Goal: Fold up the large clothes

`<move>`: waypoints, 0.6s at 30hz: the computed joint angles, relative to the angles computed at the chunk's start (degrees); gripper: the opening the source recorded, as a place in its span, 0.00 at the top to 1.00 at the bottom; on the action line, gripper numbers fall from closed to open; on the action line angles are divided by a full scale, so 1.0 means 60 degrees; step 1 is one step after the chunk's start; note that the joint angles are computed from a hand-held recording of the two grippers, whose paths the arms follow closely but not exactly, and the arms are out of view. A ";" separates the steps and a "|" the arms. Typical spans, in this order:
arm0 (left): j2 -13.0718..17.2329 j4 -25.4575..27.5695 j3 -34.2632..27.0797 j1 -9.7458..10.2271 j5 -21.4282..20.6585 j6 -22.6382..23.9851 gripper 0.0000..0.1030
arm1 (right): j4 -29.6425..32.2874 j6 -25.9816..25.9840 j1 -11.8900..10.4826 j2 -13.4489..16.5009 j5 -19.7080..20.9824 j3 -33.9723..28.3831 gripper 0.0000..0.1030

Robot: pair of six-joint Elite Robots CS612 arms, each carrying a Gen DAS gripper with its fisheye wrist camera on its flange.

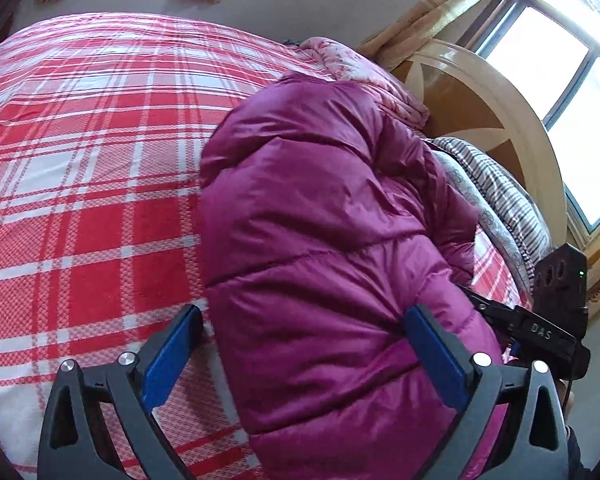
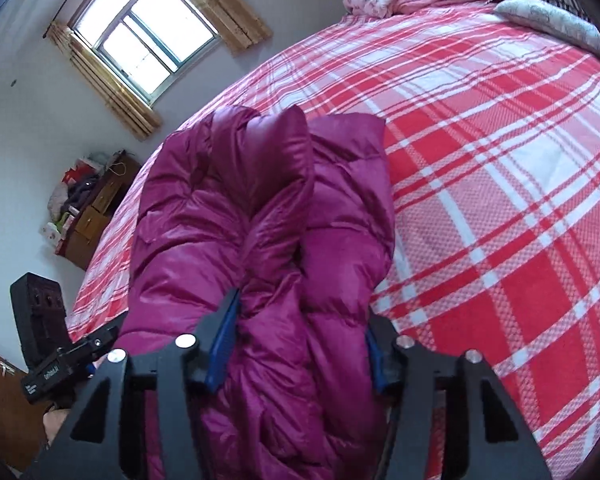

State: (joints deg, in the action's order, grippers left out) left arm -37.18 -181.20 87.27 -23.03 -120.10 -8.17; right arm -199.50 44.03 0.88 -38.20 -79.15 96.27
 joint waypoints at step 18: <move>-0.1812 -0.2111 0.2431 0.0430 0.2577 0.1252 0.64 | 0.0214 -0.0181 0.0661 0.0537 0.1467 -0.2123 0.77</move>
